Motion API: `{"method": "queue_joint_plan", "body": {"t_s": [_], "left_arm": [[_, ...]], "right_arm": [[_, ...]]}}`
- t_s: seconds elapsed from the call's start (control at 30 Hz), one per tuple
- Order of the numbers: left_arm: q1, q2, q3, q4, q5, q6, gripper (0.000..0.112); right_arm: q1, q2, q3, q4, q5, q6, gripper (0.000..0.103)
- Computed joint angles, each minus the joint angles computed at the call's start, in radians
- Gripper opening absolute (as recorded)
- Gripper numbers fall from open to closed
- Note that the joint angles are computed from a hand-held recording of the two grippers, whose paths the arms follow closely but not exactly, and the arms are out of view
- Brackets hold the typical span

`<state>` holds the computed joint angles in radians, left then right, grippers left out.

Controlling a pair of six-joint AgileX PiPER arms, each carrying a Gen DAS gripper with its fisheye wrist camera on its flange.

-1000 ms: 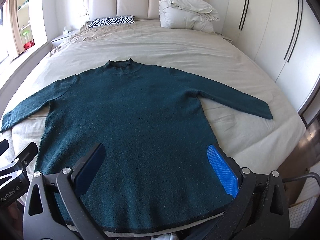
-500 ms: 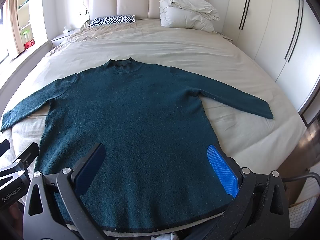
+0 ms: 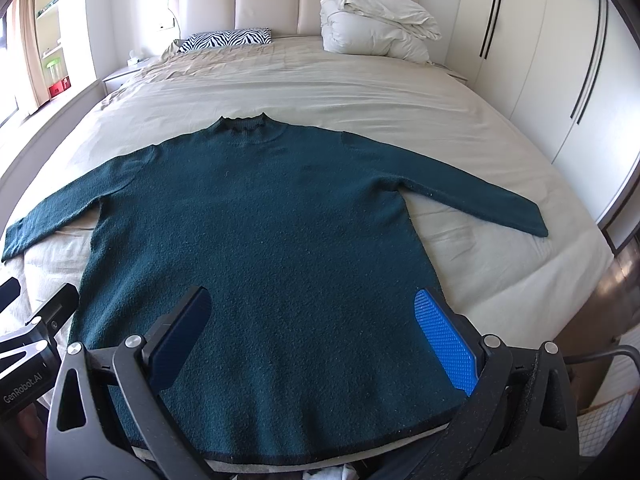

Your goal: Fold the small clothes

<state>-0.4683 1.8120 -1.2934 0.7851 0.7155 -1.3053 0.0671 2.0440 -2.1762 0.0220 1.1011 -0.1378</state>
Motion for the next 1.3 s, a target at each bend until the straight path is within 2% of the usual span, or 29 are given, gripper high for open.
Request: {"method": "queue_joint_plan", "body": {"t_s": [0.93, 1.03, 1.2, 1.3], "left_arm": [[0.009, 0.006, 0.016, -0.024, -0.020, 0.001, 0.103], [0.028, -0.006, 0.034, -0.063, -0.068, 0.031, 0.103], [0.052, -0.052, 0.132, 0.017, -0.172, -0.049, 0.103], [0.158, -0.098, 0.202, -0.041, -0.312, 0.021, 0.103]], "right_arm": [[0.010, 0.010, 0.002, -0.003, 0.003, 0.004, 0.103], [0.011, 0.014, 0.001, 0.000, 0.003, 0.005, 0.103], [0.009, 0.033, -0.016, 0.025, 0.003, -0.009, 0.103], [-0.001, 0.038, -0.018, 0.089, -0.013, -0.044, 0.103]]}}
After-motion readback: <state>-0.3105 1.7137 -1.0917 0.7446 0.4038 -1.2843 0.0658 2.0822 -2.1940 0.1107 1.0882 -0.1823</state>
